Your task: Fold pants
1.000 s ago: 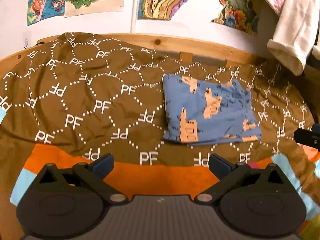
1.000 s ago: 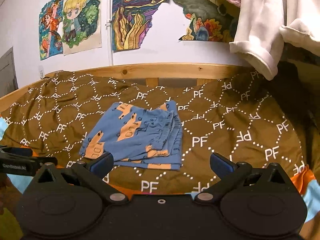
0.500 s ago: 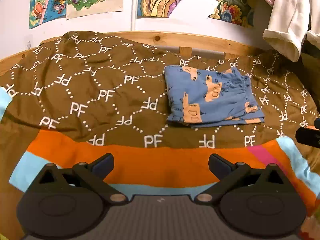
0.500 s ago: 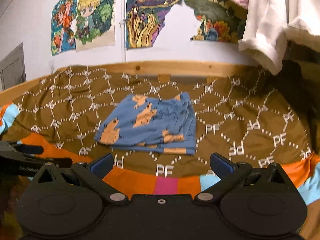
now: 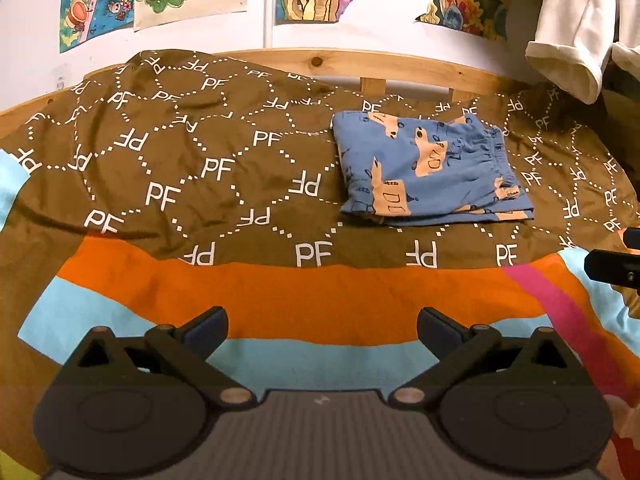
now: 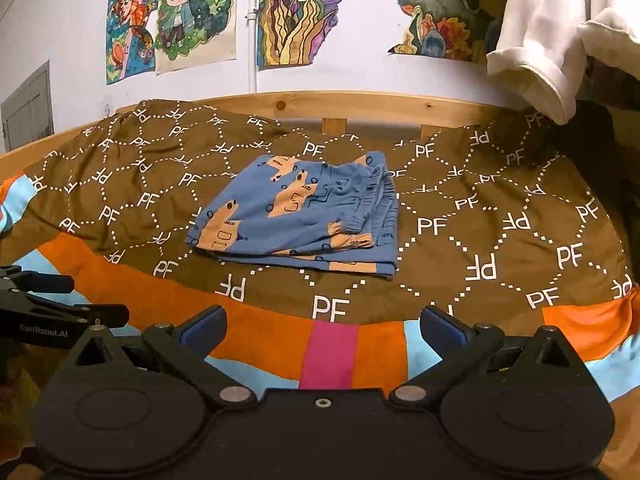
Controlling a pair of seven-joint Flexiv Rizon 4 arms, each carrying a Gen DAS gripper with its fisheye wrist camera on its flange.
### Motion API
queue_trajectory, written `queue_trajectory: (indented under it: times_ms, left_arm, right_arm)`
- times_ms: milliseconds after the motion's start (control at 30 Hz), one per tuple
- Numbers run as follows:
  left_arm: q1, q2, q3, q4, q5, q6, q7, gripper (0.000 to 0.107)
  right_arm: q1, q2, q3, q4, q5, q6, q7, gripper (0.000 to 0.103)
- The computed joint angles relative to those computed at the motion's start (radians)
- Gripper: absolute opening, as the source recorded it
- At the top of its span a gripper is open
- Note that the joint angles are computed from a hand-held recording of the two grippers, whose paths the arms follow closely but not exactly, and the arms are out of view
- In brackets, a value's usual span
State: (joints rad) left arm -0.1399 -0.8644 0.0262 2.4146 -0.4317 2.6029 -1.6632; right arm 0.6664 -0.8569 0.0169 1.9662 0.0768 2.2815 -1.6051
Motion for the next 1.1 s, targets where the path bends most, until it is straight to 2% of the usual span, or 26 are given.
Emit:
queue_trajectory:
  times_ms: [1100]
  left_arm:
    - [-0.004,0.003,0.003,0.003,-0.006,-0.007,-0.001,0.103]
  right_arm:
    - [-0.002,-0.003,-0.011,-0.010,0.002,-0.033,0.020,0.102]
